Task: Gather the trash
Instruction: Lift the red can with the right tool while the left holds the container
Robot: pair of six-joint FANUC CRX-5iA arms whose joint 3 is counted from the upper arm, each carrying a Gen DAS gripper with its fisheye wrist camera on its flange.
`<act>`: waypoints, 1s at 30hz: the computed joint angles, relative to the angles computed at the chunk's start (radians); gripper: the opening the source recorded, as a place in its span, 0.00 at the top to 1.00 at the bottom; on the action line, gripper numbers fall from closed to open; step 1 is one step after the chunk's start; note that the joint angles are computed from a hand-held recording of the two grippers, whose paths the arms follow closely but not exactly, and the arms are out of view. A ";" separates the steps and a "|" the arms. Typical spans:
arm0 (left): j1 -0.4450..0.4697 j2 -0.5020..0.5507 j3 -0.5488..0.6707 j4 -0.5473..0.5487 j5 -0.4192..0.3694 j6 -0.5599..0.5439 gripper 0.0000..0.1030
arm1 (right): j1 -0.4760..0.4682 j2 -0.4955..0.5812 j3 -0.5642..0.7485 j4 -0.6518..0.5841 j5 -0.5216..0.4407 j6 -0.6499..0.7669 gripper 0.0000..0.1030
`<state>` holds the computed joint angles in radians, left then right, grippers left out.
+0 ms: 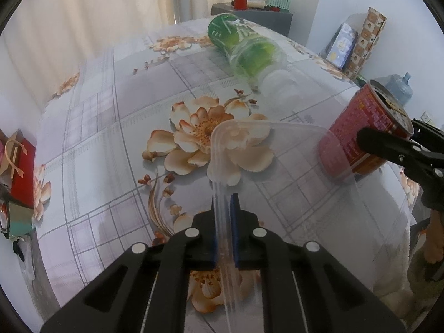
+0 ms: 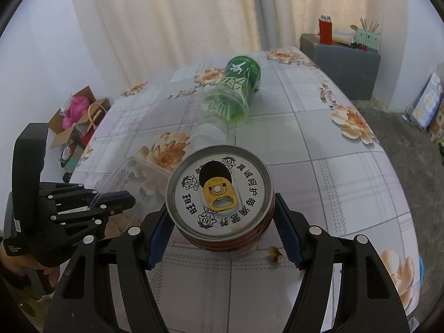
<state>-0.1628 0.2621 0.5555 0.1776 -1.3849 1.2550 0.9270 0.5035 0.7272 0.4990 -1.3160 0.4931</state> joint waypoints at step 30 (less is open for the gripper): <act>-0.003 -0.005 -0.001 0.003 0.008 0.003 0.94 | 0.009 -0.026 -0.037 0.022 0.015 -0.038 0.39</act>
<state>-0.1654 0.2571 0.5544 0.1801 -1.3767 1.2583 0.9357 0.4777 0.6898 0.5211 -1.3013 0.4553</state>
